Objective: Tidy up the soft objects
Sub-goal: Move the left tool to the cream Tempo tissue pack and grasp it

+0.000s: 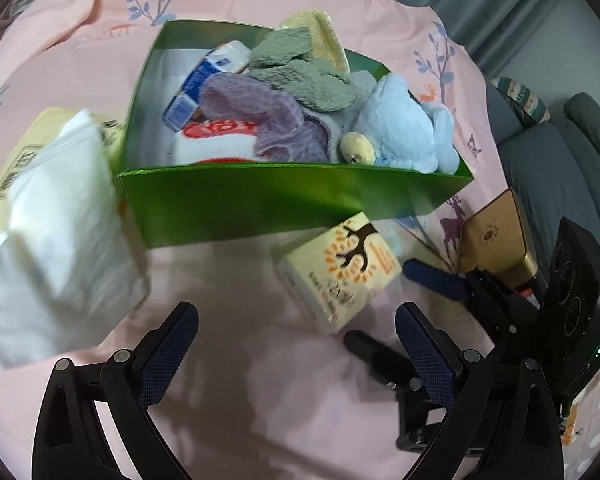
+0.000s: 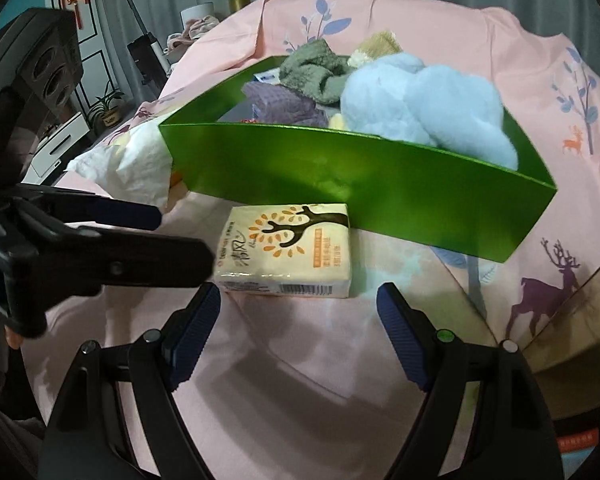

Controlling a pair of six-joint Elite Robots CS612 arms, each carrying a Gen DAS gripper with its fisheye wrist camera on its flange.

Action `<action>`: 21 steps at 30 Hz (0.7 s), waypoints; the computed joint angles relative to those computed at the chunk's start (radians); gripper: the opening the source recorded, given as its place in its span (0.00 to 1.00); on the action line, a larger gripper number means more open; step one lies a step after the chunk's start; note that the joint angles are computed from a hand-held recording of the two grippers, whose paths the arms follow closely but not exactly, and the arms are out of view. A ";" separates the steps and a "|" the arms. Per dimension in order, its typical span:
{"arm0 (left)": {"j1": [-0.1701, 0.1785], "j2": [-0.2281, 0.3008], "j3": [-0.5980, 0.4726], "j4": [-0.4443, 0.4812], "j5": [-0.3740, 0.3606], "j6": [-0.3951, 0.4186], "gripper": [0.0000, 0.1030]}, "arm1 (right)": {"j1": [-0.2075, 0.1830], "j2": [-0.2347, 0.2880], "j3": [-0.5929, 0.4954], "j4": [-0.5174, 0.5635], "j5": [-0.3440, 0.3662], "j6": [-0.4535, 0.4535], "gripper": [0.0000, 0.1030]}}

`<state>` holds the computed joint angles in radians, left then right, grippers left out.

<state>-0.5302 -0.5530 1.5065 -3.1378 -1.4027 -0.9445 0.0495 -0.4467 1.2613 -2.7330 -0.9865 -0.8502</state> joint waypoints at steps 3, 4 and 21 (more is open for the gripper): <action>0.002 0.012 -0.020 0.004 0.001 0.011 0.96 | 0.005 0.010 -0.027 0.049 -0.016 0.004 0.78; 0.003 0.016 -0.026 0.000 -0.003 0.013 0.96 | 0.006 0.011 -0.031 0.057 -0.016 -0.001 0.78; 0.007 0.040 -0.071 0.048 -0.010 0.074 0.75 | 0.012 0.001 -0.017 0.102 0.032 -0.104 0.35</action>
